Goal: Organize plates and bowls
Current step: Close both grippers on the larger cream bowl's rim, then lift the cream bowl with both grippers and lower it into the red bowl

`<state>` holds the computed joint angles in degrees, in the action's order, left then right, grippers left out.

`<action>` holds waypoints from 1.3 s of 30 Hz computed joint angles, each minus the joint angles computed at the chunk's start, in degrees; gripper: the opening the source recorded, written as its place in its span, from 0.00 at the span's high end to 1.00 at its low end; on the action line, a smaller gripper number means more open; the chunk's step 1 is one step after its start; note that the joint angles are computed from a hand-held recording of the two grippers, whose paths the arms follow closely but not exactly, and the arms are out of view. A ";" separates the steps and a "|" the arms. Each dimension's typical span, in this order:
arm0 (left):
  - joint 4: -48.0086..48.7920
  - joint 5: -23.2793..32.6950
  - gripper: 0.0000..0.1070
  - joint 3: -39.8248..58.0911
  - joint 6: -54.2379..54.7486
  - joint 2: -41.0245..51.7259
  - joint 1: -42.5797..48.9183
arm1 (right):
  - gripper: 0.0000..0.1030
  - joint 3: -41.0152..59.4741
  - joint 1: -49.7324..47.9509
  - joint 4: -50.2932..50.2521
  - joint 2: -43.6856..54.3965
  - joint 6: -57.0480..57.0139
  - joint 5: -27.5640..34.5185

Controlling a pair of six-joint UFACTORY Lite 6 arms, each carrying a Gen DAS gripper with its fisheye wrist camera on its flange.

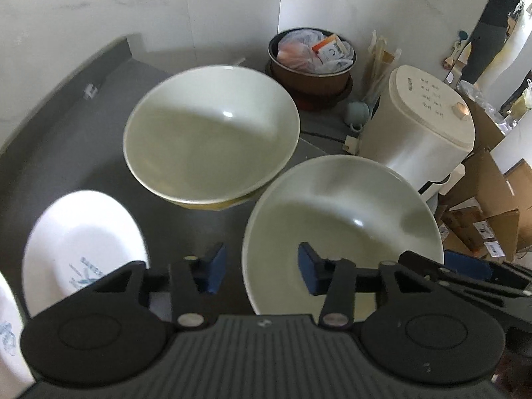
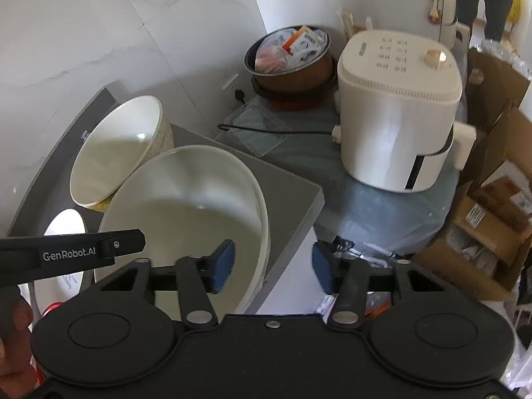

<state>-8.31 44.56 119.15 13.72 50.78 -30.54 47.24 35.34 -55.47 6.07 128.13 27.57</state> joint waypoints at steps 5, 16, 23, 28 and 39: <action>0.24 1.54 0.75 3.15 -1.33 2.97 0.02 | 0.84 0.67 -1.47 -2.34 2.43 1.82 -2.31; 1.29 1.95 0.93 5.20 -5.38 4.62 0.88 | 0.91 -0.30 0.64 -6.00 0.69 7.50 0.39; -0.35 -0.36 0.94 -2.08 -5.31 -0.83 1.24 | 0.91 -1.34 2.07 -3.87 -4.27 4.55 4.23; -1.77 -0.42 0.94 -4.40 -5.43 -4.35 1.39 | 0.90 -2.17 3.68 -2.72 -8.85 2.28 7.16; -0.53 -2.34 0.94 -12.64 -7.85 -16.37 1.66 | 0.90 0.29 9.28 -1.45 -13.54 -2.32 13.09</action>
